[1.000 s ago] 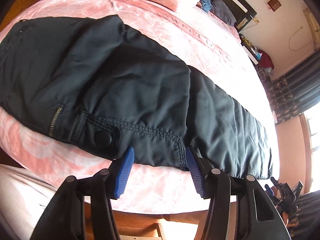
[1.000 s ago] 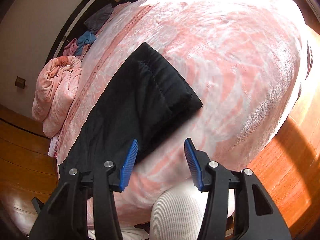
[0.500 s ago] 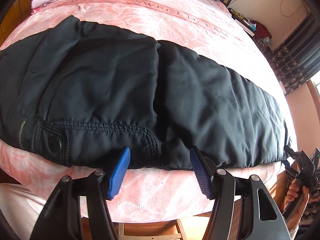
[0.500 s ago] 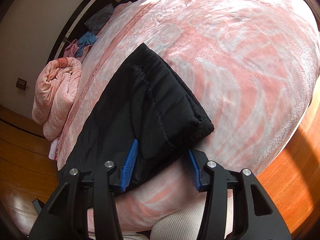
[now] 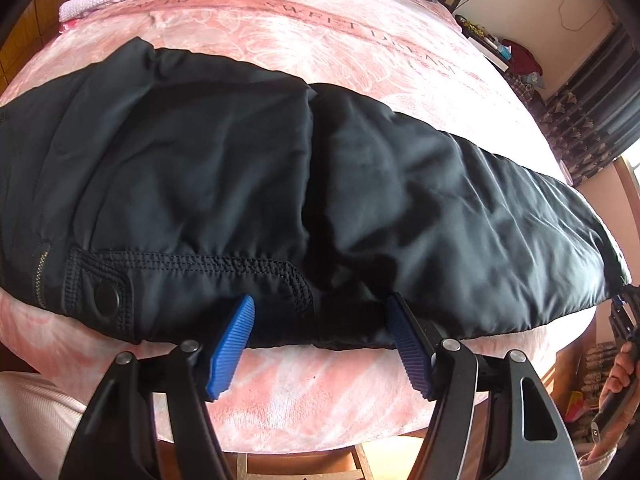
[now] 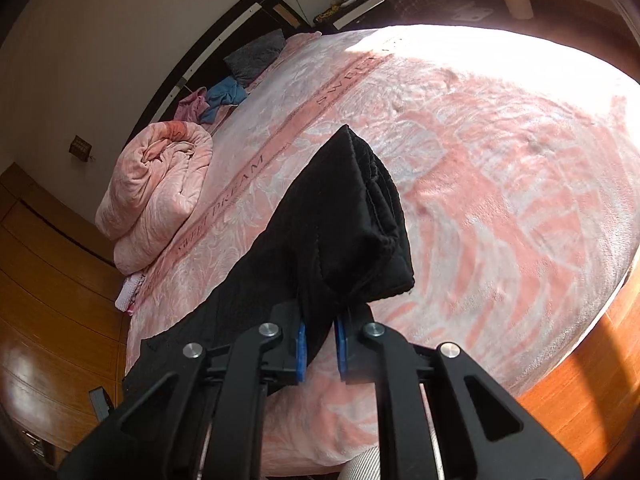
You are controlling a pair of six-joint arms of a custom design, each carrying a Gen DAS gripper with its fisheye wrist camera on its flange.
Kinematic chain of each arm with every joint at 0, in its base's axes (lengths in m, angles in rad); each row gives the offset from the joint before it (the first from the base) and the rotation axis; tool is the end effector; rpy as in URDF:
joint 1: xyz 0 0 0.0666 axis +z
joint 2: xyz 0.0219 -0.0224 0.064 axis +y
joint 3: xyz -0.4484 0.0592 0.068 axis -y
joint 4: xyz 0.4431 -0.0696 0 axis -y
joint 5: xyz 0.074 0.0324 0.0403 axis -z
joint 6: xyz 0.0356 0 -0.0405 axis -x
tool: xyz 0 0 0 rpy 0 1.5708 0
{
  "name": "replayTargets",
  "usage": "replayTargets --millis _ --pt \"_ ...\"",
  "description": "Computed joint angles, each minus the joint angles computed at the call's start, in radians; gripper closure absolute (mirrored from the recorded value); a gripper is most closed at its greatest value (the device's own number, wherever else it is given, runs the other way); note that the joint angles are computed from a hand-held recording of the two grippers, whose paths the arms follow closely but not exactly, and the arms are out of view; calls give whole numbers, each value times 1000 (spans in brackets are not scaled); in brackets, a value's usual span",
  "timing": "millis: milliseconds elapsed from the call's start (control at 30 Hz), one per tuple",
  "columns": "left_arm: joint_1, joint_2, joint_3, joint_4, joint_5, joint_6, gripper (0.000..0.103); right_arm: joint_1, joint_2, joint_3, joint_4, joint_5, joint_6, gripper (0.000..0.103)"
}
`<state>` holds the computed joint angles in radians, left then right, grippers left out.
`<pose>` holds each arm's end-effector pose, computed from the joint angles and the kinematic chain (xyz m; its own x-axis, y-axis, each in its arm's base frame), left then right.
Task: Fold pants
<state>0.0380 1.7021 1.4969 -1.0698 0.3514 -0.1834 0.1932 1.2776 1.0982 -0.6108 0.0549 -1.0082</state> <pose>0.6130 0.0106 0.3731 -0.9281 0.1361 -0.3467 0.2378 0.9329 -0.2706 0.4620 0.0880 0.4225 -0.5020 0.7624 -0.4083 0.5078 0.6420 0.5744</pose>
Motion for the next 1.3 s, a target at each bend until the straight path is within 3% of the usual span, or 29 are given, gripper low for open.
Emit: replayTargets --millis 67,167,267,433,667,867,1167,1300 --pt "-7 3 -9 8 -20 -23 30 -14 47 -10 -74 -26 -57 93" --pt "-8 -8 -20 12 -27 -54 30 -5 35 -62 -23 -21 -103 93" --pt "17 -9 -2 -24 12 -46 30 9 27 -32 -63 9 -84 93" --pt "78 -20 23 -18 45 -29 29 75 61 117 -157 133 19 93" --pt "172 2 66 -37 75 10 29 219 230 431 -229 252 281 92" --pt "231 9 80 -26 91 31 25 313 430 688 -302 224 456 92" --pt "268 51 143 -25 45 16 25 411 679 950 -469 105 545 92" --pt "289 67 166 -12 38 31 25 452 745 997 -526 115 577 91"
